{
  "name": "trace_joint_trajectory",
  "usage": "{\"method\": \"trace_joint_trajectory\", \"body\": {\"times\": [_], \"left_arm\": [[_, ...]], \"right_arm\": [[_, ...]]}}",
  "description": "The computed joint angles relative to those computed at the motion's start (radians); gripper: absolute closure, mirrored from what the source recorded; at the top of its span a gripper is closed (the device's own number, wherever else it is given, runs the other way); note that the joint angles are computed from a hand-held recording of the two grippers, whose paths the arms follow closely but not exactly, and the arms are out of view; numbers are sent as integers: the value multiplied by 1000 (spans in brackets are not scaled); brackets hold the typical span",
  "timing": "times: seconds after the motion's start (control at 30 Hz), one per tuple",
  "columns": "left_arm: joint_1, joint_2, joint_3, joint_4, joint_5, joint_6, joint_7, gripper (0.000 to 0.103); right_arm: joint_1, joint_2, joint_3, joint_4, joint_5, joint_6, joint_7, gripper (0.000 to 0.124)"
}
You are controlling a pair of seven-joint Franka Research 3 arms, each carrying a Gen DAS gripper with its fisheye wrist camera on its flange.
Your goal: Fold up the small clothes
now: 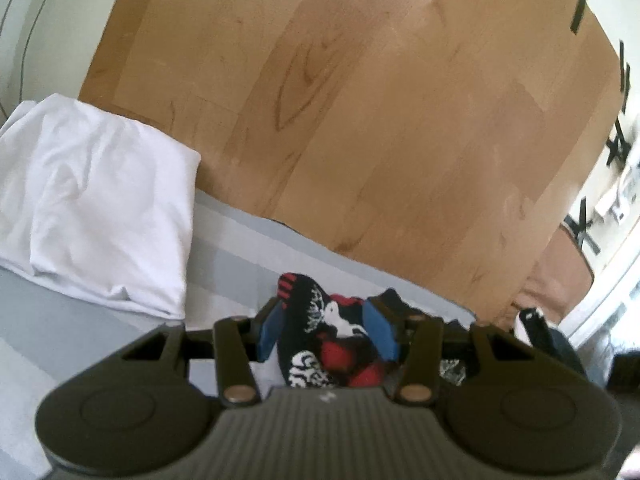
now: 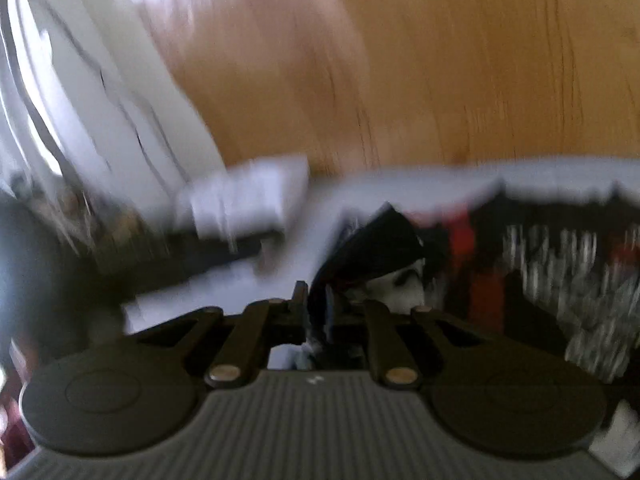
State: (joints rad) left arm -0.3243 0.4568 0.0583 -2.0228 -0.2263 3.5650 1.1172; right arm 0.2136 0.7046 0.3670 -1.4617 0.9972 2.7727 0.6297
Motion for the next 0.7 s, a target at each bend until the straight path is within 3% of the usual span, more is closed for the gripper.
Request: {"method": "trace_joint_trajectory", "body": {"times": [0.1,0.13,0.23,0.27,0.3,0.33,0.37,0.4,0.43,0.47,0.53,0.57,0.63,0.7], "left_arm": [[4,7,-6,11,25,-19,7,58],[-4,10,-1,16,27,-26,12,58],[-2,18,-6,25,57,-38,16,58],[-2,22,-8,29,70,-40,18,58],[1,24,-12,31,86,-43,20,58],[-2,26,-10,33,99,-47,26,58],[-19,29,4,38,98,-55,39,58],[-53,34,34,44,83,-69,58,59],[-101,41,78,53,57,-85,82,59],[-147,48,120,60,33,-99,101,60],[-161,57,131,72,36,-113,108,61],[-154,58,125,73,47,-114,106,61],[-179,65,147,78,46,-115,112,61],[-205,73,172,84,39,-115,122,62]], "right_arm": [[-88,-89,63,-140,143,47,-181,96],[-87,-125,39,-169,233,58,-256,96],[14,-250,-154,-267,582,92,-523,96],[37,-260,-198,-270,605,119,-532,96],[94,-257,-271,-270,559,171,-484,96],[172,-225,-355,-258,442,278,-377,98],[216,-195,-430,-270,302,330,-211,115],[224,-192,-469,-292,231,325,-65,119],[200,-219,-474,-309,231,265,11,118],[159,-254,-444,-332,263,232,17,117],[107,-289,-371,-354,349,301,-143,112],[125,-294,-381,-345,389,331,-206,111],[196,-279,-479,-295,425,298,-220,111],[216,-235,-519,-226,289,279,-71,108]]}}
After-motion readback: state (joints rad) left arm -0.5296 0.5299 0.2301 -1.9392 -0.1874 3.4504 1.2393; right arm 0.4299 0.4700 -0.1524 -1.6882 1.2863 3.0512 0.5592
